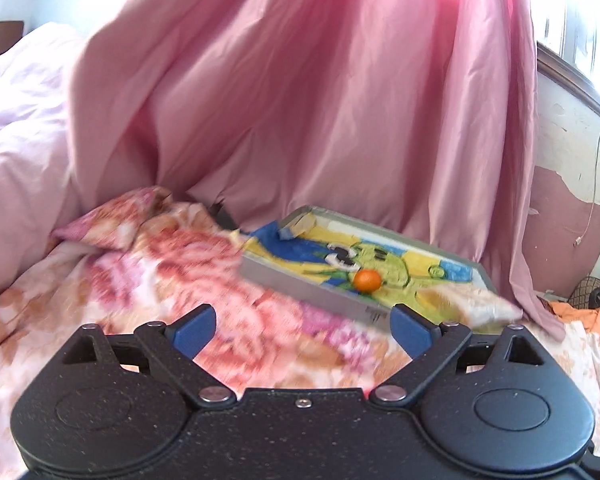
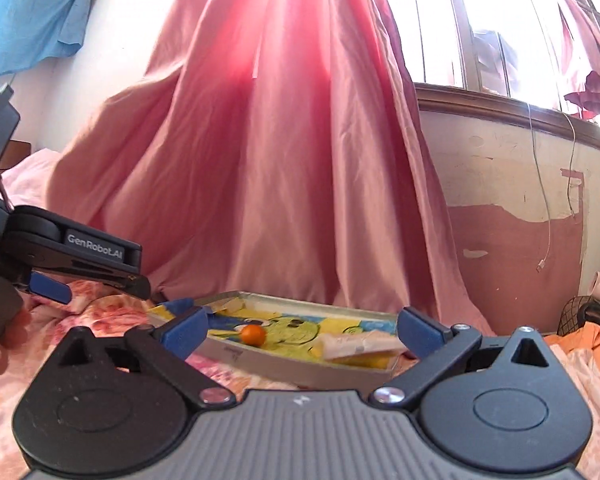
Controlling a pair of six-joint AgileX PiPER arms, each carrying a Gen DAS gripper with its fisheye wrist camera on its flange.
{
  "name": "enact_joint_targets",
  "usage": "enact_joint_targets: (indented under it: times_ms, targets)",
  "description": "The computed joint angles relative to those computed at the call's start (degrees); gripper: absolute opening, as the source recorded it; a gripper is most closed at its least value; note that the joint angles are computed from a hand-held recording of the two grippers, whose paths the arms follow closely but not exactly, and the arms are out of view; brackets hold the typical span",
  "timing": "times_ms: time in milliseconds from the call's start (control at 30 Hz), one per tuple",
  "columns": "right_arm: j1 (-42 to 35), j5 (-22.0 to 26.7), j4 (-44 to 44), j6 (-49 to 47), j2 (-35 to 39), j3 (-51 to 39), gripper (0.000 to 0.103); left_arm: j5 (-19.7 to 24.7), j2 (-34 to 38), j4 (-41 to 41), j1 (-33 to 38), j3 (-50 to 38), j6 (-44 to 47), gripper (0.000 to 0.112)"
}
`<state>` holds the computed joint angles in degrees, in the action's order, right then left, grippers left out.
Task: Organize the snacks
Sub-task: 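Withdraw both grippers from the tray back over the snacks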
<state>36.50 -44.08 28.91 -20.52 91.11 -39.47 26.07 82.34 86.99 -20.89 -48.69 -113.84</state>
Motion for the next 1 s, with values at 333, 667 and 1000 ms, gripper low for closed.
enact_joint_targets:
  times_ms: [333,667,1000]
  targets:
    - [13.8,1.7,19.8,-12.0,-10.3,9.5,0.103,5.9,-12.6,-3.8,-6.9,15.5,1.1,0.095]
    - [19.4,8.8,45.0,-34.6,-11.9,8.0,0.103,5.7,-17.0,-21.0,-8.5,20.5,18.2,0.095]
    - [15.8,17.2,61.7,-50.3,-8.7,4.3,0.103,7.3,-10.6,-36.0,-6.0,17.7,34.5,0.094]
